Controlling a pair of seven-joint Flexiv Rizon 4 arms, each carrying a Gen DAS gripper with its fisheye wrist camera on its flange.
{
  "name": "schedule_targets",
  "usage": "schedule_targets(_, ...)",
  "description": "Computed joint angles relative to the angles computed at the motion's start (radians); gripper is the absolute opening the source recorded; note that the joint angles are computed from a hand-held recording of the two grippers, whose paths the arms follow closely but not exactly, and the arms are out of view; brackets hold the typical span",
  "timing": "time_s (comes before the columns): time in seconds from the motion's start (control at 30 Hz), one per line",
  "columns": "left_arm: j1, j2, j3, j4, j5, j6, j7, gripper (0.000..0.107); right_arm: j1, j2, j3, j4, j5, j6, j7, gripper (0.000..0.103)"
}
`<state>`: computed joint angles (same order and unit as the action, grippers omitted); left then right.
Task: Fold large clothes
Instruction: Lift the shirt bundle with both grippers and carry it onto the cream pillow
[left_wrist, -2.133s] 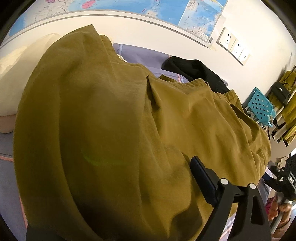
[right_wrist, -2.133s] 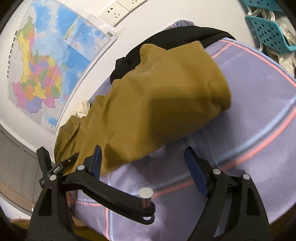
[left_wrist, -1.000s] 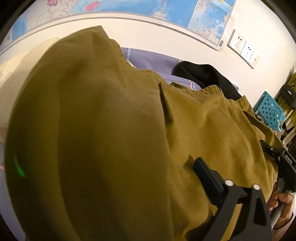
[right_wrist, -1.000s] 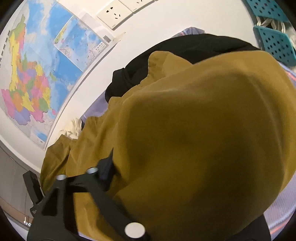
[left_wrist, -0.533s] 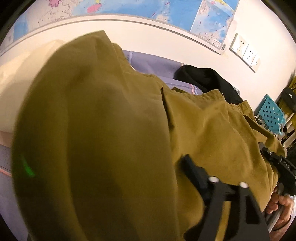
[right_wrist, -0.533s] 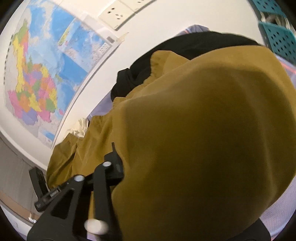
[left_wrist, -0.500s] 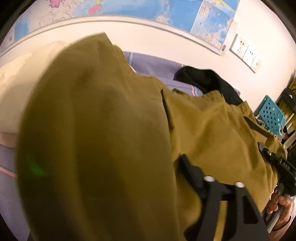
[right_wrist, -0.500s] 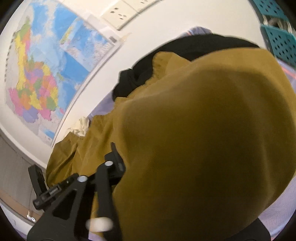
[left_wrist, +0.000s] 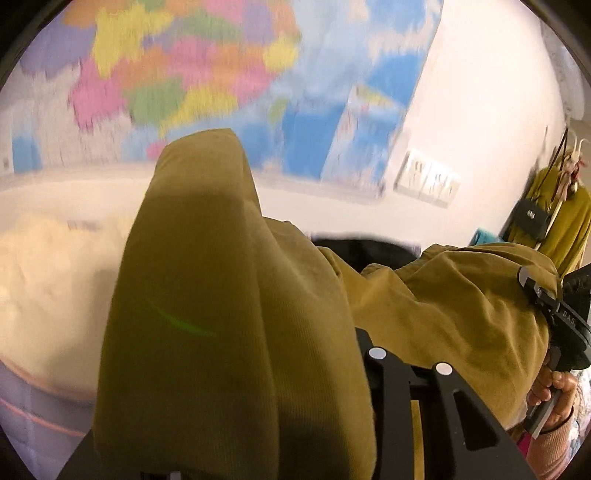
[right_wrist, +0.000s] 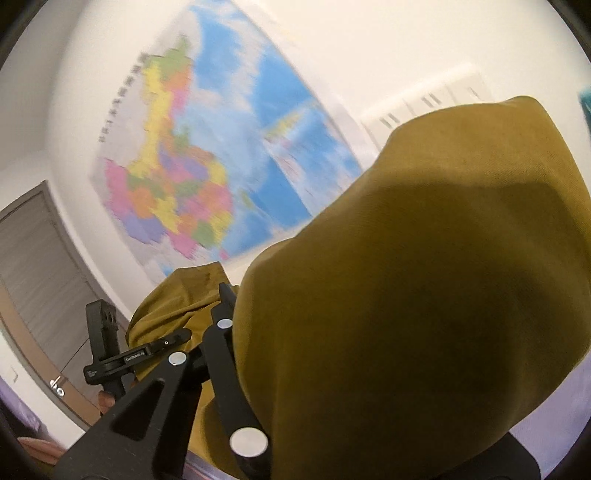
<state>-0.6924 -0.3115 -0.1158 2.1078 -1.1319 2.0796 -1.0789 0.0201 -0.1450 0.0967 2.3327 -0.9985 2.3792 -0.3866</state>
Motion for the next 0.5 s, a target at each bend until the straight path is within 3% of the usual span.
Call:
schedule_targets(0.07,0.005,0.050,0.018,0.014,0.010,0.026,0.027,0.033,0.016,-0.009,0.006,-0.057,-0.008,0.000,0.008,0.014)
schedule_targets(0.2,0.030,0.115,0.019,-0.001,-0.087,0.097,0.169,0.034,0.090,-0.089,0.036,-0.233,0.008,-0.018,0.019,0.014)
schedule_targets(0.37,0.116,0.170,0.017,-0.002,-0.202,0.181,0.313,0.034,0.199,-0.265,0.073,-0.503,-0.010,-0.073,0.073,0.014)
schedule_targets(0.5,0.227,0.191,0.038,0.028,-0.184,0.199,0.328,0.034,0.279,-0.451,0.103,-0.762,-0.116,-0.138,0.185,0.014)
